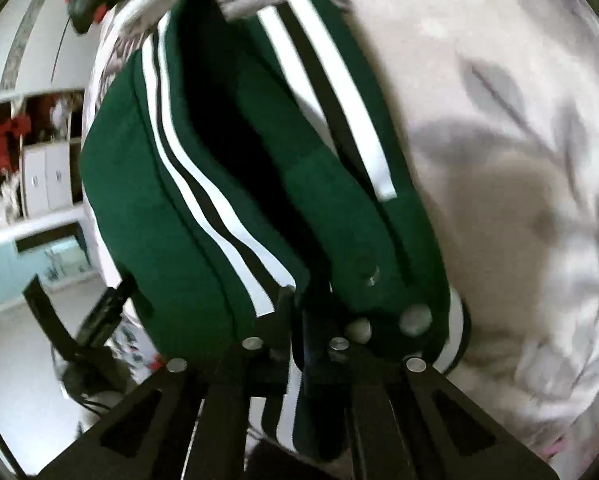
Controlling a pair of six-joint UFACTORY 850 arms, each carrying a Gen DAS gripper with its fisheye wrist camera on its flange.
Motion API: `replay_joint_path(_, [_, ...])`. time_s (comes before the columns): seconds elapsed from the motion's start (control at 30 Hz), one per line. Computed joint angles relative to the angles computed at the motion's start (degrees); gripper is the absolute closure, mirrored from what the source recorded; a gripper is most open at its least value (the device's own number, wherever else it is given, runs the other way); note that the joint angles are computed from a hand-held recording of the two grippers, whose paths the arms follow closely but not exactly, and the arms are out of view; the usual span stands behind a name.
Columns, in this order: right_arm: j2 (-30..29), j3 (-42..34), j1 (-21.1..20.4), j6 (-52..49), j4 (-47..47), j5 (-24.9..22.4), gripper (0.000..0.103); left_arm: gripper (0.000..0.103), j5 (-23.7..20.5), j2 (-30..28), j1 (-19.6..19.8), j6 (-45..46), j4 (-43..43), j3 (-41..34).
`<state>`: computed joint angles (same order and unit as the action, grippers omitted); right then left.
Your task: Fold large clothes
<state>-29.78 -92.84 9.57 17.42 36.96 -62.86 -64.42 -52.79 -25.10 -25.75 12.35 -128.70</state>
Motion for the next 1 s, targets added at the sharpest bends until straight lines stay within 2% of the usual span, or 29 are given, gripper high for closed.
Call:
replay_joint_path(0.07, [-1.1, -2.7, -0.2, 0.0, -0.7, -1.9, 0.083, 0.000, 1.7, 1.8, 0.6, -0.2, -0.5, 2.5])
replay_joint_path(0.1, [-1.7, -4.5, -0.1, 1.1, -2.6, -2.5, 0.068, 0.000, 2.5, 2.6, 0.9, -0.5, -0.5, 3.7])
replay_joint_path(0.13, [-1.4, -5.2, 0.0, 1.3, -3.6, -1.8, 0.046, 0.000, 3.3, 3.2, 1.3, -0.5, -1.3, 4.7])
replay_joint_path(0.17, [-1.3, -5.8, -0.1, 0.3, -3.3, -0.3, 0.034, 0.000, 4.7, 3.9, 1.8, -0.3, -2.6, 5.9])
replay_joint_path(0.2, [-1.6, -6.4, 0.0, -1.2, -3.1, 1.1, 0.016, 0.000, 5.9, 4.2, 2.4, 0.0, -4.3, 6.7])
replay_joint_path(0.3, [-6.6, -12.5, 1.2, -5.2, -6.4, 0.2, 0.013, 0.000, 9.1, 3.6, 4.8, 4.0, -14.2, 7.6])
replay_joint_path(0.4, [-11.0, -16.1, 2.2, -7.9, -14.8, -2.0, 0.000, 0.000, 11.1, 2.5, 7.6, 11.6, -29.2, 8.9])
replay_joint_path(0.43, [-10.8, -14.3, 1.5, -9.6, -13.3, -1.0, 0.000, 0.000, 12.0, 2.3, 8.6, 14.8, -35.0, 9.8])
replay_joint_path(0.5, [-9.8, -9.9, -1.0, -13.0, -3.7, 0.0, 0.000, 0.000, 12.2, 1.4, 10.2, 21.1, -45.8, 10.8])
replay_joint_path(0.6, [-9.5, -6.7, -2.9, -16.8, 4.1, -0.4, 0.000, 0.000, 11.5, 0.0, 11.1, 26.6, -54.3, 10.7])
replay_joint_path(0.67, [-10.2, -6.4, -3.5, -18.1, 7.9, -1.3, 0.000, 0.000, 11.9, -0.7, 11.0, 29.7, -57.1, 10.1])
replay_joint_path(0.73, [-10.6, -4.9, -4.6, -22.4, 16.4, -3.0, 0.000, 0.003, 12.9, -1.2, 10.6, 32.0, -59.1, 9.4])
replay_joint_path(0.8, [-12.3, -5.4, -4.5, -25.9, 21.3, -5.4, 0.000, 0.009, 14.1, -1.4, 10.2, 31.7, -58.7, 8.7])
replay_joint_path(0.9, [-13.9, -7.3, -3.3, -26.3, 21.1, -5.3, 0.000, 0.023, 14.9, -0.7, 10.8, 33.2, -61.8, 9.4])
replay_joint_path(0.97, [-12.5, -5.4, -3.4, -27.0, 23.2, -3.7, 0.014, 0.030, 14.5, -0.5, 11.5, 34.4, -63.9, 9.3])
replay_joint_path(1.0, [-11.4, -3.9, -3.5, -28.3, 25.1, -2.9, 0.035, 0.032, 13.9, -0.9, 11.7, 34.4, -64.1, 8.2])
